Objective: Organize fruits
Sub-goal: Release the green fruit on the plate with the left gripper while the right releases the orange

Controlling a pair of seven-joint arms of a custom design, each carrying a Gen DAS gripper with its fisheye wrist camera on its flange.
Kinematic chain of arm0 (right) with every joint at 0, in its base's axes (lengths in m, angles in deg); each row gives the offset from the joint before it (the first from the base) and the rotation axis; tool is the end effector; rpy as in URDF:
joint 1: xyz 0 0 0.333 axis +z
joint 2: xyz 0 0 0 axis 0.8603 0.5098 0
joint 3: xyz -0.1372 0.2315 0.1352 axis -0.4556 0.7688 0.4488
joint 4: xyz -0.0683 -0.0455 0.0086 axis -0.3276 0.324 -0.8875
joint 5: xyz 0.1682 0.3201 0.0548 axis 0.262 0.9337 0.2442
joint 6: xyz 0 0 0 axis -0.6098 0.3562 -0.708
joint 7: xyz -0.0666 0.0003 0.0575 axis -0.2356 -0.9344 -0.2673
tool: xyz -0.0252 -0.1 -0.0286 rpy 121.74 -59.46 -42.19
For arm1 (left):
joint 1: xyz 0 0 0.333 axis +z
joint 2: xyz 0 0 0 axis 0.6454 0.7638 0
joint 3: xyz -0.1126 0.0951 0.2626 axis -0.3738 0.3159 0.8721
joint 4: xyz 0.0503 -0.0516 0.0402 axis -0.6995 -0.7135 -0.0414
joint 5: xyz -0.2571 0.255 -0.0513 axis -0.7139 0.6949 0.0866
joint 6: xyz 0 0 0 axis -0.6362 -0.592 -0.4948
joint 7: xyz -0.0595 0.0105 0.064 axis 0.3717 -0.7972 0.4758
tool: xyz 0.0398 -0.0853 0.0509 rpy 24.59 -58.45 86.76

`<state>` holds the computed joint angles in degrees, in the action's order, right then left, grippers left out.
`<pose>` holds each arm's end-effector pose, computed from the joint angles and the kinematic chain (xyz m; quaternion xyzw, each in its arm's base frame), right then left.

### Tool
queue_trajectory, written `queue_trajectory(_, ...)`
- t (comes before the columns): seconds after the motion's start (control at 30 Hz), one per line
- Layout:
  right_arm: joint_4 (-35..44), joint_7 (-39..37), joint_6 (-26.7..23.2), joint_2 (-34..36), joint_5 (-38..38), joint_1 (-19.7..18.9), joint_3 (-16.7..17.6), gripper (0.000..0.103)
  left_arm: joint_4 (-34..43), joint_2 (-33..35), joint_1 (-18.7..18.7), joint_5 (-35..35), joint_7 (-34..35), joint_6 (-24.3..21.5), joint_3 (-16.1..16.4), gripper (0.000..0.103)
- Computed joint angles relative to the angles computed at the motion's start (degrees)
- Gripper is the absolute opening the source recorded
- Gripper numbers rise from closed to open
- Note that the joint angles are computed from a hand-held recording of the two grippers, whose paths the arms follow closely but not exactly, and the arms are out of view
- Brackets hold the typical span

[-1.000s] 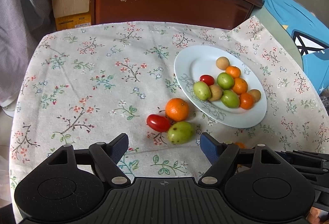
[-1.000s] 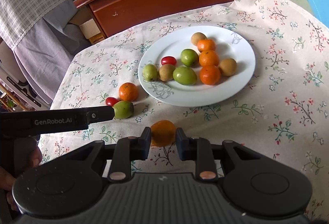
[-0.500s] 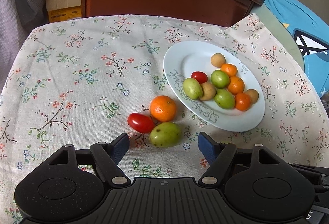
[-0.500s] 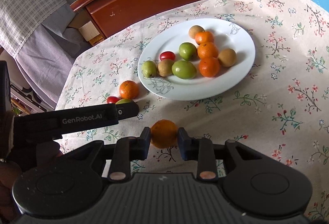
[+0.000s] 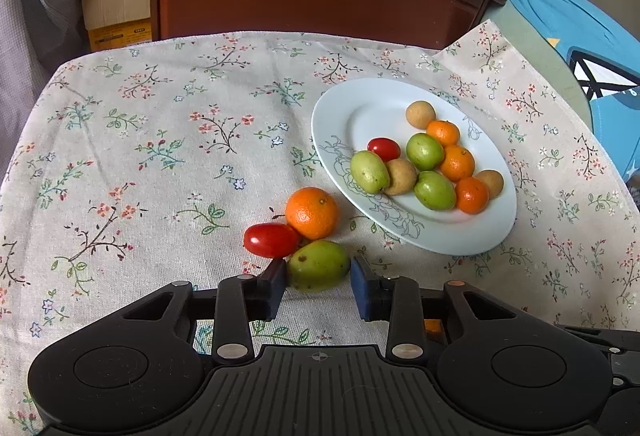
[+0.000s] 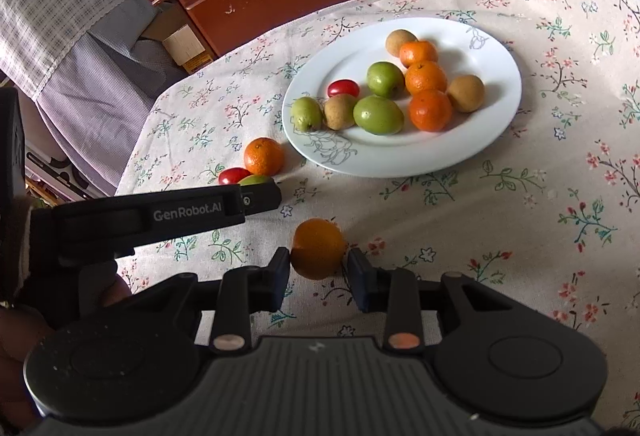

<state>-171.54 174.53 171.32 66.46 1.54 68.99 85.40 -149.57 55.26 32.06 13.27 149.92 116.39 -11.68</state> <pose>0.5520 0.0902 0.4349 -0.5511 0.7595 -0.1082 0.3281 0.6414 -0.2499 0.4354 -0.5326 0.7766 -0.3264 0.0819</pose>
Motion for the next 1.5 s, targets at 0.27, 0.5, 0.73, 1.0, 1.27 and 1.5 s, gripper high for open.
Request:
queue_trajectory(0.27, -0.07, 1.06, 0.67, 0.3, -1.29, 0.0, -0.06, 0.029, -0.47, -0.07, -0.22, 1.03, 0.6, 0.9, 0.05, 0.033)
queue_trajectory(0.5, -0.22, 2.77, 0.87, -0.08, -2.41, -0.06, -0.36, 0.028, -2.11, -1.56, -0.1, 0.93, 0.61, 2.14, 0.18, 0.032)
queue_trajectory(0.73, -0.43, 3.01, 2.73, -0.75, -1.93, -0.31, -0.47, 0.028, -3.48, -3.02, 0.42, 0.11, 2.32, 5.1, -0.62, 0.032)
queue_trajectory(1.0, -0.46, 4.48, 5.35, -1.76, -2.93, -0.86, -1.18, 0.028, -2.79, -3.36, 2.61, -4.02, 8.19, 8.15, -3.8, 0.032)
queue_trajectory(1.27, 0.87, 7.58, 7.49, -2.63, -7.7, -2.38, -2.69, 0.028, 3.14, -1.11, 3.03, -8.25, 12.19, 5.94, -4.95, 0.032)
queue_trajectory(1.5, 3.65, 6.89, 6.06, -1.11, -9.07, -3.85, -3.06, 0.028, 9.2, 2.35, 1.59, -7.38, 11.49, 3.12, -3.85, 0.032)
